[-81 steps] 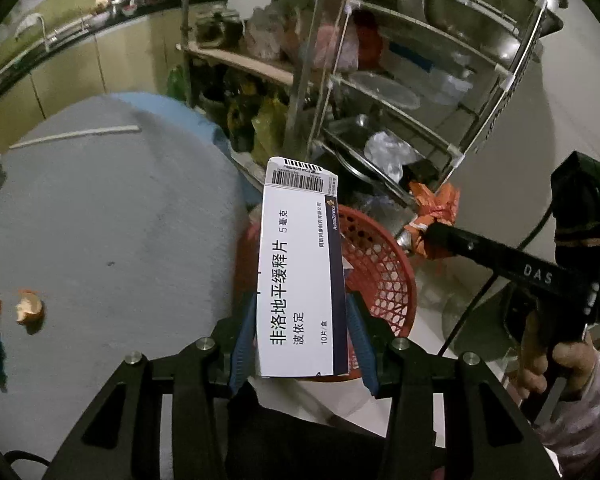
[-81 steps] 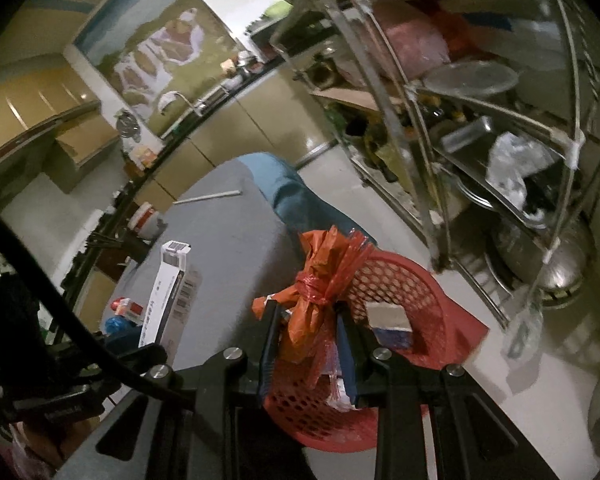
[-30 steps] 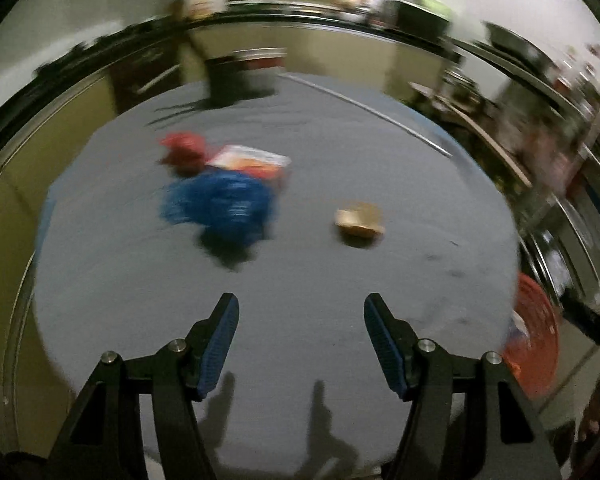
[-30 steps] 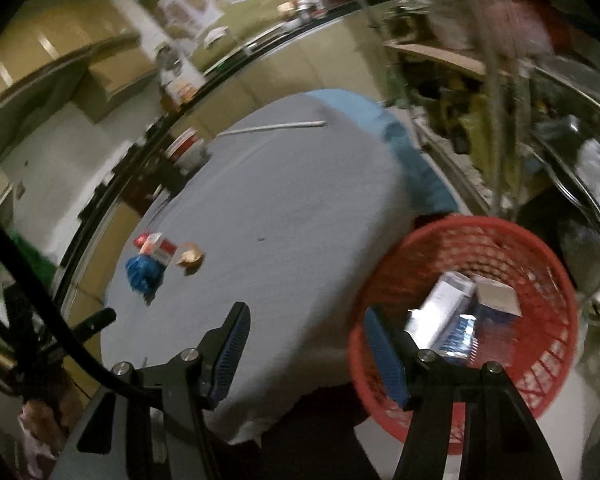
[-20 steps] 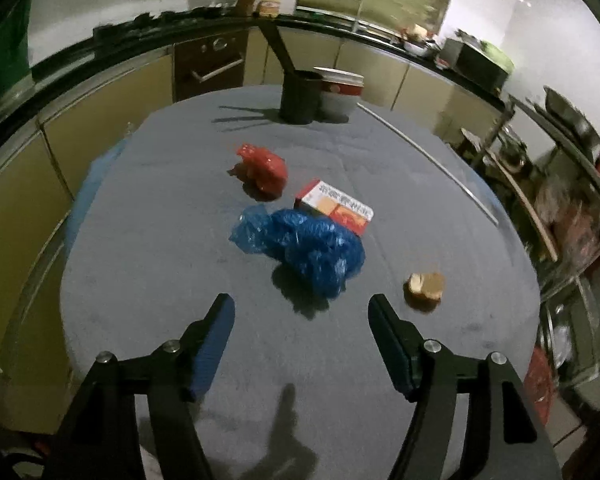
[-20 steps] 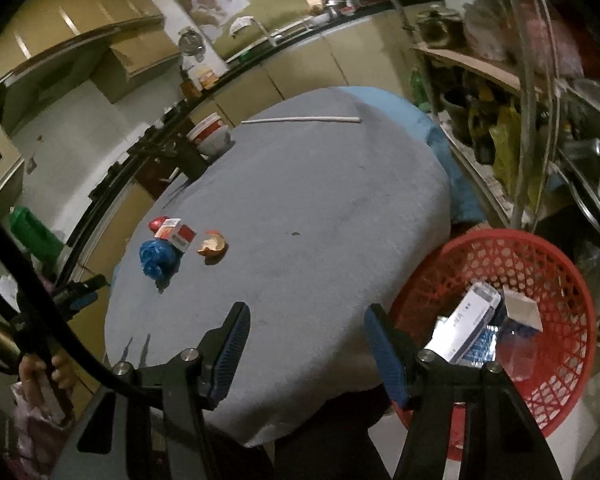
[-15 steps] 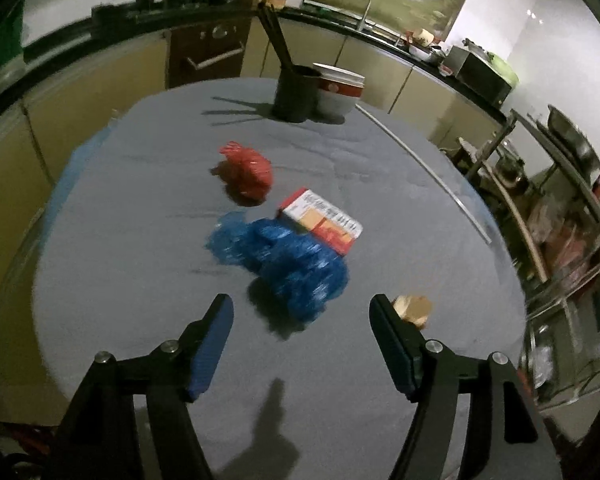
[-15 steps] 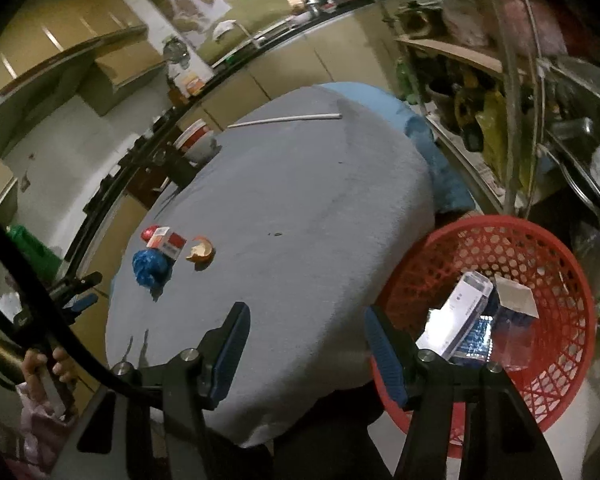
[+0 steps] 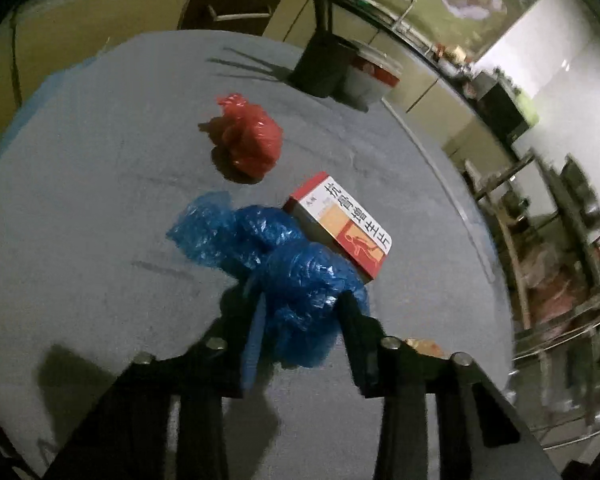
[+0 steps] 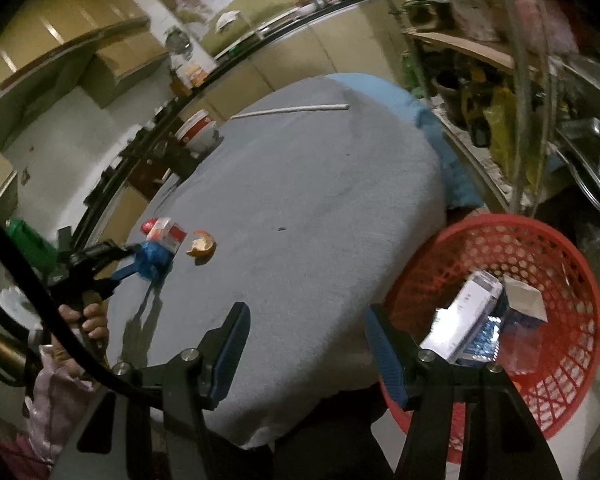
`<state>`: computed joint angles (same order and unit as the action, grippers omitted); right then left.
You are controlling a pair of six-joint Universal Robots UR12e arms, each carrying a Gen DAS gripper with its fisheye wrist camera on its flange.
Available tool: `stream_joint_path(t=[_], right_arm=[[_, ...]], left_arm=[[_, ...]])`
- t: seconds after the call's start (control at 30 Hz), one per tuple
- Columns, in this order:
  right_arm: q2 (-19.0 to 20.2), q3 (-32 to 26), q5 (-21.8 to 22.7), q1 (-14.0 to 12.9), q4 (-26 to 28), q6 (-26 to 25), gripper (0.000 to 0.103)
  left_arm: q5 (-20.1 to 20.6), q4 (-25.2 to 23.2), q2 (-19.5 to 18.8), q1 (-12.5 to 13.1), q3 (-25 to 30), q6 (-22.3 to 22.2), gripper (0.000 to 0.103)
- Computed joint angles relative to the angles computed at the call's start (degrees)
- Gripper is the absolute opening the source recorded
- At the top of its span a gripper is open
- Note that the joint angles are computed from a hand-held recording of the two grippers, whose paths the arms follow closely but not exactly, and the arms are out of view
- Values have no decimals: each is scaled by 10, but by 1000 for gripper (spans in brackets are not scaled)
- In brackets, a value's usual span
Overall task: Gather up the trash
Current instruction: 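Hold the blue bag with the left gripper while the right gripper grasps the red plastic bag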
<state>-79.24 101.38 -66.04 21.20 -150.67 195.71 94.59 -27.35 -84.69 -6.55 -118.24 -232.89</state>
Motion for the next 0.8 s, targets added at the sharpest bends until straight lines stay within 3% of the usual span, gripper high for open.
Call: stream_joint_path(t=[0.03,0.07,0.27,0.47,0.7,0.8], right_arm=[[6,-10,2,5,4,-11,62],[11,-19,3,9,6,-20,62],[67,-112,23,50,26,-92,62],[139,-230,58,93,65,-143,62],[271,-444,97,143,175,-149,63],[340,-563,79,164,252,-156,63]], left_arm=[[-1,3,5,1,-4,4,20],[1,4,9,1,-8,7,18],[6,-11,48,8,-34,21,16],[36,-31,81,0,-53,52,16],[43,-42,120,7,-79,61,16],[49,-49,134,13,-86,61,16]])
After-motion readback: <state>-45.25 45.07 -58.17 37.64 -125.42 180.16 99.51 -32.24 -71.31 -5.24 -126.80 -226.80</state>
